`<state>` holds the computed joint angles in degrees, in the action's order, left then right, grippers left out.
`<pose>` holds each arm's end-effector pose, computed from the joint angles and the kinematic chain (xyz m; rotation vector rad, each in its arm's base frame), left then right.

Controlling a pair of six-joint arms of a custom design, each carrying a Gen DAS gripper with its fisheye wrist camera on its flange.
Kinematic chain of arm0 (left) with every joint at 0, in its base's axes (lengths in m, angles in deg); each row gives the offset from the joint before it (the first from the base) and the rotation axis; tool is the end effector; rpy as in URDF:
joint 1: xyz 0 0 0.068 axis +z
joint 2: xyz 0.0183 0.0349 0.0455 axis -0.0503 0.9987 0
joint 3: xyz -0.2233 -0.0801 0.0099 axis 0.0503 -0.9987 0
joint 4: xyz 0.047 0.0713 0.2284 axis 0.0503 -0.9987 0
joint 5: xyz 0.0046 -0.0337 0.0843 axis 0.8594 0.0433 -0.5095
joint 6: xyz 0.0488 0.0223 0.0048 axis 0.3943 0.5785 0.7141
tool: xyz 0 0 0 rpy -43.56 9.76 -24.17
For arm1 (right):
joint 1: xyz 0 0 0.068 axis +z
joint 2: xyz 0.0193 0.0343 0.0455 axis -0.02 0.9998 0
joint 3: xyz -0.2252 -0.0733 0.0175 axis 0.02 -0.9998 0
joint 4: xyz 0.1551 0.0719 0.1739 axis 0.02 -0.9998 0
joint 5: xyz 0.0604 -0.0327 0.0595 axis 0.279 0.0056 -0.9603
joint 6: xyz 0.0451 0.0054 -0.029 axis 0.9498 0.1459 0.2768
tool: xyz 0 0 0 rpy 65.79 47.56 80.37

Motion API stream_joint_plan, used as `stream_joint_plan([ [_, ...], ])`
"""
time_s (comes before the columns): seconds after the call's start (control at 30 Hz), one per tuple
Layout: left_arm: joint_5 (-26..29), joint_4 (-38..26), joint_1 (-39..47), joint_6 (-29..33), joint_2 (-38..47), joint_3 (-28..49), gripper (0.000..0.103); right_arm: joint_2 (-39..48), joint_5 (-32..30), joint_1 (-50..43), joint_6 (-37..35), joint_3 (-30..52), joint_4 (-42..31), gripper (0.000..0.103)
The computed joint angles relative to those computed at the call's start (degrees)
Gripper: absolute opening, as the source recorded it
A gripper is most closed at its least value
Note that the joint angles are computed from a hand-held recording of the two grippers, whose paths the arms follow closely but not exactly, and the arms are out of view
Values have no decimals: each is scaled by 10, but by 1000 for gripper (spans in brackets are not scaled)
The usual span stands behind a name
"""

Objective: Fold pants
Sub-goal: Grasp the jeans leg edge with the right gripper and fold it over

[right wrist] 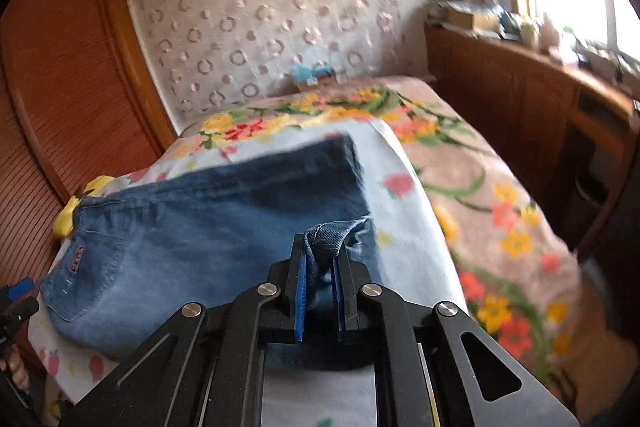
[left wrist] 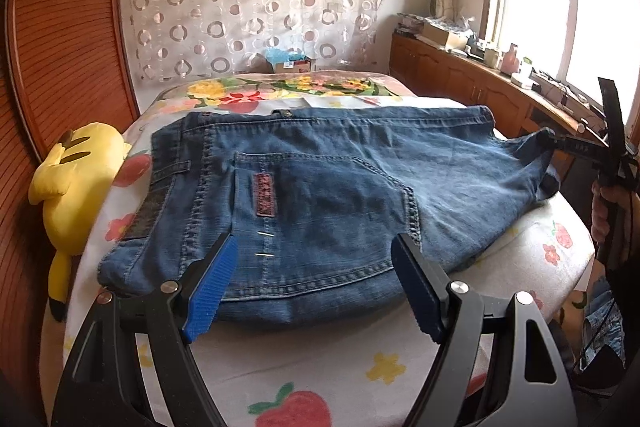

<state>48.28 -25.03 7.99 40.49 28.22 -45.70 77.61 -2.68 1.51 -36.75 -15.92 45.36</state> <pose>0.1408 0.0182 0.1752 0.0727 2.2370 -0.1074 0.2443 0.0175 0.1140 -0.0559 2.1301 0.2658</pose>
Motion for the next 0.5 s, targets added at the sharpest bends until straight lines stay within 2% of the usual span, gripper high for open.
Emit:
stream_joint_plan([
  [0.1, 34, -16, 51, 26, -8, 4, 80, -27, 23, 47, 3, 23, -33, 8],
  [0.23, 82, -21, 129, 63, 2, 9, 80, -20, 49, 127, 3, 74, -60, 7],
  [0.4, 140, -21, 230, 116, 37, 23, 80, 50, 91, 259, -13, 166, -68, 7],
  [0.5, 170, -23, 288, 150, 60, 33, 80, 104, 91, 324, -16, 231, -79, 7],
])
